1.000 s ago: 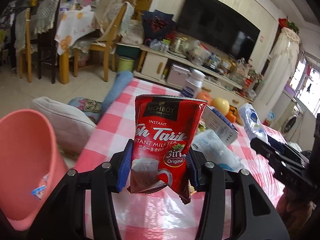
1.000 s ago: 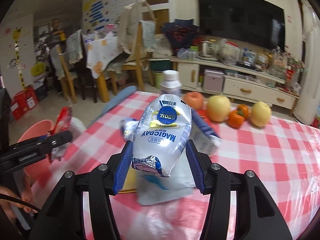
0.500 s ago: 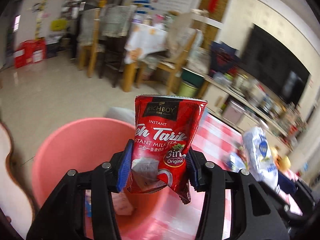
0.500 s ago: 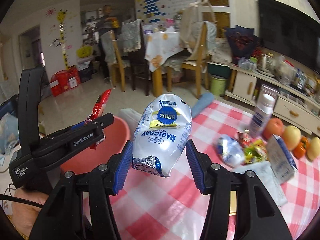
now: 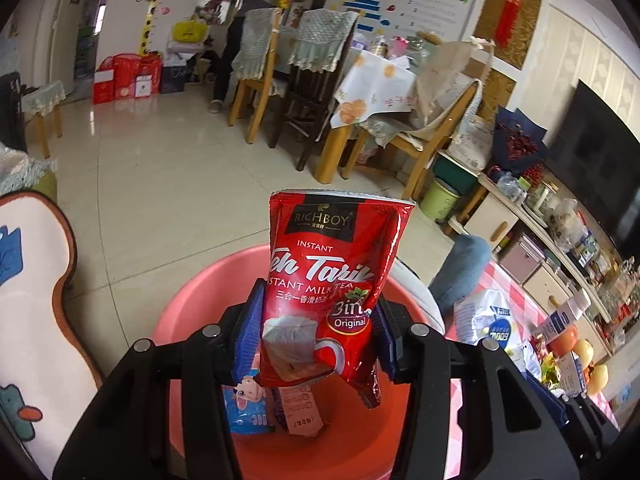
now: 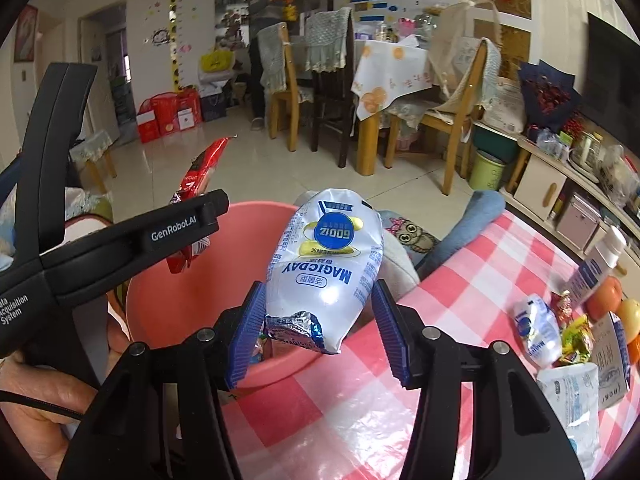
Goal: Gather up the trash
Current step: 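Carry both items over the pink bucket and open both tools to drop them, then move both tools back toward the remaining items on the table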
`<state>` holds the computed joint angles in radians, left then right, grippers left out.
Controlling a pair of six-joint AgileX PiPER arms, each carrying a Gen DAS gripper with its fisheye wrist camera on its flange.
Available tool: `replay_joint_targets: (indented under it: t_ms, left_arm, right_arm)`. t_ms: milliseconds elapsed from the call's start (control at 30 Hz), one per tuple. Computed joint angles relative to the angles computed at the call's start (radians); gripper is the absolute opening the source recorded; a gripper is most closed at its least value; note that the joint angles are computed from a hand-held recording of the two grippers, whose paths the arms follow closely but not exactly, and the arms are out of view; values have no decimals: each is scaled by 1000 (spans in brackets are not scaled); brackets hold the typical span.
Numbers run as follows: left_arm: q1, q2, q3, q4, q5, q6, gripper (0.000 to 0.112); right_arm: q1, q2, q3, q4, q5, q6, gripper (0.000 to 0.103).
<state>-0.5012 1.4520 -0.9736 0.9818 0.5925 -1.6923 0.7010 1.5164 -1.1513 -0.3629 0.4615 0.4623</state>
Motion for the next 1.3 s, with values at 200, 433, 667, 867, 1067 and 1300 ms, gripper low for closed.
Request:
replay_joint_targets:
  t_ms: [200,433,667,867,1067,1300]
  left_arm:
    - [-7,7,-17,15,83,-28,76]
    - [-30,11,-22,26,105,-27,85]
    - [-93,-8,30,239,55,-220,89]
    - [-144,-2,46,390,19,-339,91]
    - [-216,31,21,454,46,-346,93]
    - [-273,58,-15,432,65,-286,93]
  right_arm:
    - [23,35,-22,-27,30,17,65]
    - [45,-63,84,-285,37,310,85]
    - [72,-194,202,-464,107,503,87]
    - [99,-304,307,-549,186,590,89]
    - [95,-420,391,-568,233,637,92]
    - [64,-516,457,-546,253,635,94]
